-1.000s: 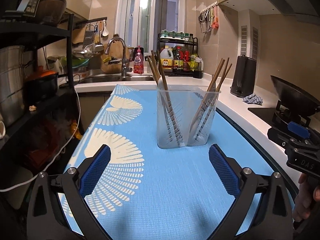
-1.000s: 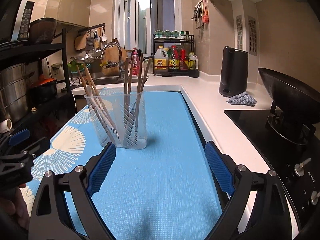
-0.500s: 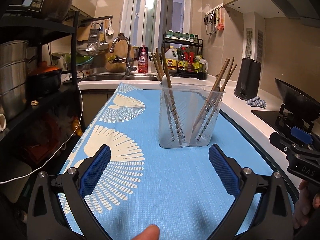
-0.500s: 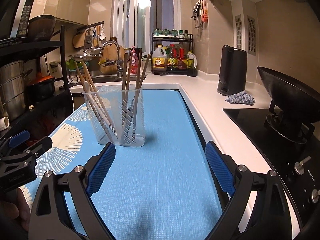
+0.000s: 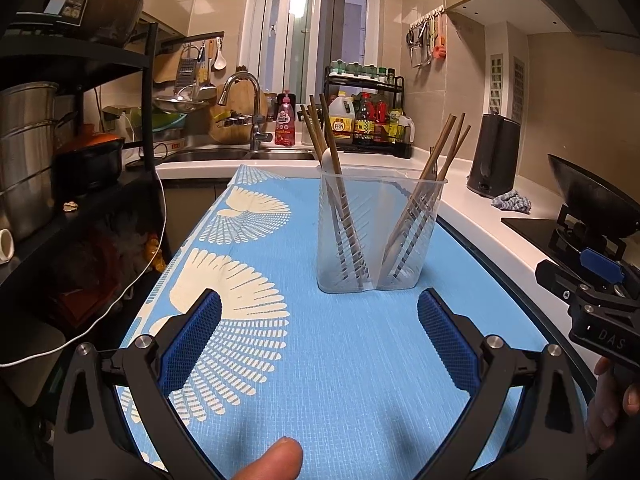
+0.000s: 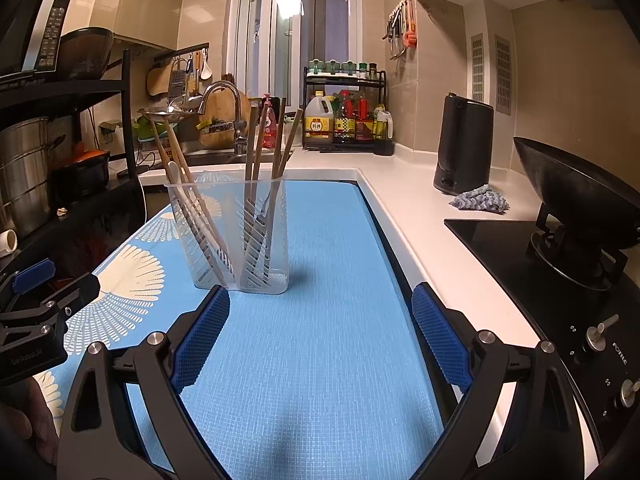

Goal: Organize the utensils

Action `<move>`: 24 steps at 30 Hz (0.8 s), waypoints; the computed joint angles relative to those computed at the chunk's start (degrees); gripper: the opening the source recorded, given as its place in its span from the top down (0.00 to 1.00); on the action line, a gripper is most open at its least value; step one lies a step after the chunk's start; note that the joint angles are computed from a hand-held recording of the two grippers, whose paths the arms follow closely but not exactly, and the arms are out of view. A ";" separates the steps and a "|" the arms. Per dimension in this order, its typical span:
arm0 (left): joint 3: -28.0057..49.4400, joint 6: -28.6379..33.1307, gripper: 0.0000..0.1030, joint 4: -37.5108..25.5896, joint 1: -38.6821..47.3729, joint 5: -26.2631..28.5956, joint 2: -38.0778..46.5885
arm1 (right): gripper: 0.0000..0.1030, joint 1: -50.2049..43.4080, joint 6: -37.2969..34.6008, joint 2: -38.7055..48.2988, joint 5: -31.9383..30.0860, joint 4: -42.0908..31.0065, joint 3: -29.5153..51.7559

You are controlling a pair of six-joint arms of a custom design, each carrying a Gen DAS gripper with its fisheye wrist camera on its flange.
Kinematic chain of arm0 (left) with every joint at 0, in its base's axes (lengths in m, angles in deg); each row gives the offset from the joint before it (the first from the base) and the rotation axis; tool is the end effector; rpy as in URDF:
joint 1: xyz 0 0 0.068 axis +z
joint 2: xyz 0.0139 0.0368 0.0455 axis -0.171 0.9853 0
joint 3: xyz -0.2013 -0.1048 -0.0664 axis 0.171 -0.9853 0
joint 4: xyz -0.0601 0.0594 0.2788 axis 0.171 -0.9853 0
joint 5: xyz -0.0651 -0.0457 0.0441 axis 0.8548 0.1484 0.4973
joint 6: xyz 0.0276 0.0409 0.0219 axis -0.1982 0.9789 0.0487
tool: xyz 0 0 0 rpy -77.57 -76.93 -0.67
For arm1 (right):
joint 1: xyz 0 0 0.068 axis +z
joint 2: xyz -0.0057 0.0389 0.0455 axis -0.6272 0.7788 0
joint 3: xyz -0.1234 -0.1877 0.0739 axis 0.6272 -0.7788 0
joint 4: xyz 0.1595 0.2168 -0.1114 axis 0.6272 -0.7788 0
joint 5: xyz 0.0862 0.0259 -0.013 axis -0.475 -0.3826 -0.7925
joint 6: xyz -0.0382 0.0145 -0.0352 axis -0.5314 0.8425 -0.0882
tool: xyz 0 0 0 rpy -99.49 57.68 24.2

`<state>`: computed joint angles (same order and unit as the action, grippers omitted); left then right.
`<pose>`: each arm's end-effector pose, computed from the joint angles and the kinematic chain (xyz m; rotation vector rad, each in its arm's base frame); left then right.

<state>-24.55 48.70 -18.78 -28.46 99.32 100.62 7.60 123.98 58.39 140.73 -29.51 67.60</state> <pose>0.3292 -0.1191 0.1733 0.4866 1.9449 -0.4118 0.2252 0.1925 0.1878 0.4709 1.9771 -0.2751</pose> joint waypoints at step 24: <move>-0.54 -0.57 0.07 0.34 -0.06 0.83 -0.51 | 0.11 -0.08 -0.48 -0.09 0.22 0.68 -0.20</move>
